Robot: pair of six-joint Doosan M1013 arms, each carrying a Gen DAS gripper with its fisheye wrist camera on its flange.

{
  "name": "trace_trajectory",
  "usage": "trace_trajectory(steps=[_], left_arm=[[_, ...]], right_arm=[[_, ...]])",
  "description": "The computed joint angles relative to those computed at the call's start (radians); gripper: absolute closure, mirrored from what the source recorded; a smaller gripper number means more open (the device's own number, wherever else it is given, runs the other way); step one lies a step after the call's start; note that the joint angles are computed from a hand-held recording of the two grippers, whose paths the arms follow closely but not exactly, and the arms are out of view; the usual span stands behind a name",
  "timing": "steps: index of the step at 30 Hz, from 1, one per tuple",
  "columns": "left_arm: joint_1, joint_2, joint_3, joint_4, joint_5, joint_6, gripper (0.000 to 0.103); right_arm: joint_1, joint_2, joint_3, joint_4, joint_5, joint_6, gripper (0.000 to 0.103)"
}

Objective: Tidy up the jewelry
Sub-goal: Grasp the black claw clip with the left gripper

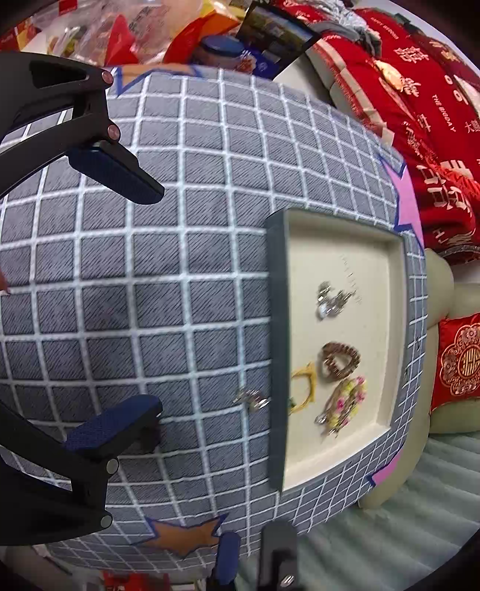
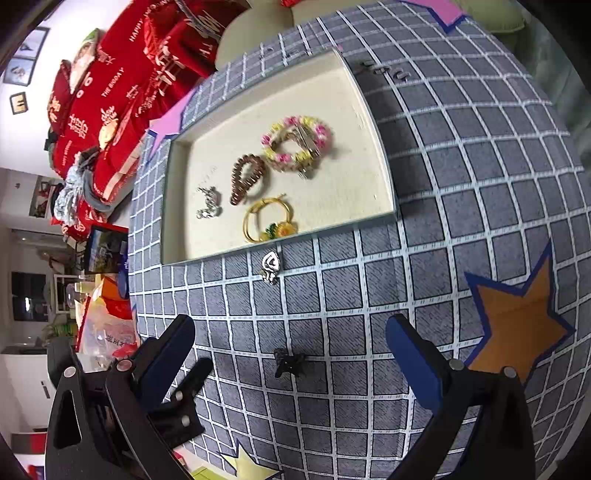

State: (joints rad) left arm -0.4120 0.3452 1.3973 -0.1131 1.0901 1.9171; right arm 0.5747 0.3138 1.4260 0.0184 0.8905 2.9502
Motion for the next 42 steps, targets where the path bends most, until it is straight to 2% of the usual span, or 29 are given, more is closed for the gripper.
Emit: trace_trajectory(steps=[10,20,22,23,27,28,31,33,35,36,37,42], left_arm=[[-0.024,-0.009,0.033,-0.076,0.026,0.026,0.000],[-0.069,0.007,0.040,-0.076,0.018,0.035,0.000],[-0.077,0.008,0.045,-0.070,0.014,0.039,0.008],[-0.080,0.010,0.046,-0.063,0.019,0.039,0.017],[-0.088,0.013,0.054,-0.067,0.018,0.036,0.019],[-0.091,0.012,0.056,-0.064,0.014,0.035,0.026],[-0.095,0.013,0.059,-0.065,0.010,0.036,0.027],[-0.097,0.011,0.064,-0.066,0.007,0.035,0.035],[-0.102,0.005,0.075,-0.060,-0.005,0.032,0.036],[-0.103,0.002,0.080,-0.060,-0.010,0.031,0.043],[-0.104,0.000,0.082,-0.058,-0.020,0.032,0.056],[-0.090,0.002,0.086,-0.102,-0.018,0.047,0.057]], right_arm=[[-0.012,0.004,0.020,0.057,-0.002,-0.006,0.000],[-0.018,-0.012,0.063,0.078,-0.011,0.007,0.000],[-0.020,-0.012,0.067,0.083,-0.015,0.006,0.000],[-0.022,-0.012,0.069,0.086,-0.017,0.004,0.000],[-0.027,-0.006,0.069,0.101,-0.023,-0.012,0.000],[-0.028,-0.004,0.067,0.103,-0.023,-0.017,0.000],[-0.030,0.007,0.060,0.114,-0.022,-0.033,0.000],[-0.030,0.013,0.057,0.122,-0.022,-0.041,0.000],[-0.030,0.020,0.053,0.128,-0.022,-0.046,0.000],[-0.030,0.023,0.050,0.131,-0.021,-0.049,0.001],[-0.030,0.025,0.050,0.133,-0.020,-0.051,0.001],[-0.030,0.036,0.043,0.142,-0.017,-0.059,0.001]])
